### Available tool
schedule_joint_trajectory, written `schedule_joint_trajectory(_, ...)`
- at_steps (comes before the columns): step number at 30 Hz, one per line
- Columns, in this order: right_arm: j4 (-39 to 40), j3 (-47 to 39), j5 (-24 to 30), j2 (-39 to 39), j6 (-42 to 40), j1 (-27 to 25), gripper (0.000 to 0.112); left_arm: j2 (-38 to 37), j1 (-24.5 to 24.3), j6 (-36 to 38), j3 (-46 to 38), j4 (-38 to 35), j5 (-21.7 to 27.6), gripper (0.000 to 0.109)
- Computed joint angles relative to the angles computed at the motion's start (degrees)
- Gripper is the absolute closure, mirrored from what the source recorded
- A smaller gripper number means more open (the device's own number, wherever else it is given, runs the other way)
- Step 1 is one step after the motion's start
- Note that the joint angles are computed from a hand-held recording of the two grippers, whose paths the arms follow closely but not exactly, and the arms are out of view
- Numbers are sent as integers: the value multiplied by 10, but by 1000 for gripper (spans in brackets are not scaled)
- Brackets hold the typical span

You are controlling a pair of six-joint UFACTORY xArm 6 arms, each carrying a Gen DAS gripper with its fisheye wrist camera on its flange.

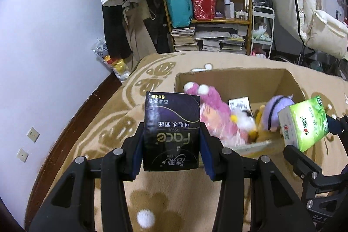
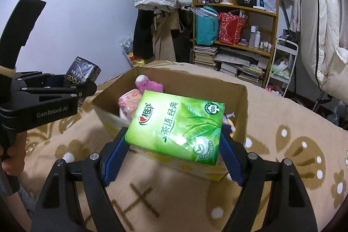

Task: Organize soft objects
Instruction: 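Carry both packs over the box and release them inside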

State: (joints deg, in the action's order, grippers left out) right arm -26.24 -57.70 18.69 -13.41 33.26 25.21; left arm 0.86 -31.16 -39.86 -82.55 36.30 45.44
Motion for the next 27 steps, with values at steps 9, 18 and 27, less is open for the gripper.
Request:
schedule_joint_trajectory(9,22,-68,-12,61,-42,-27,29,59,22,34,-61,-48,-41,64)
schedule_joint_trajectory(18,134,-141,28,121,-158,-33,28,90,20,52,-81,-47,-29,47)
schedule_joint_trajectory(27,73,-111,8,91,-96,-41,11,69,17,35,-60,-21,-39,20)
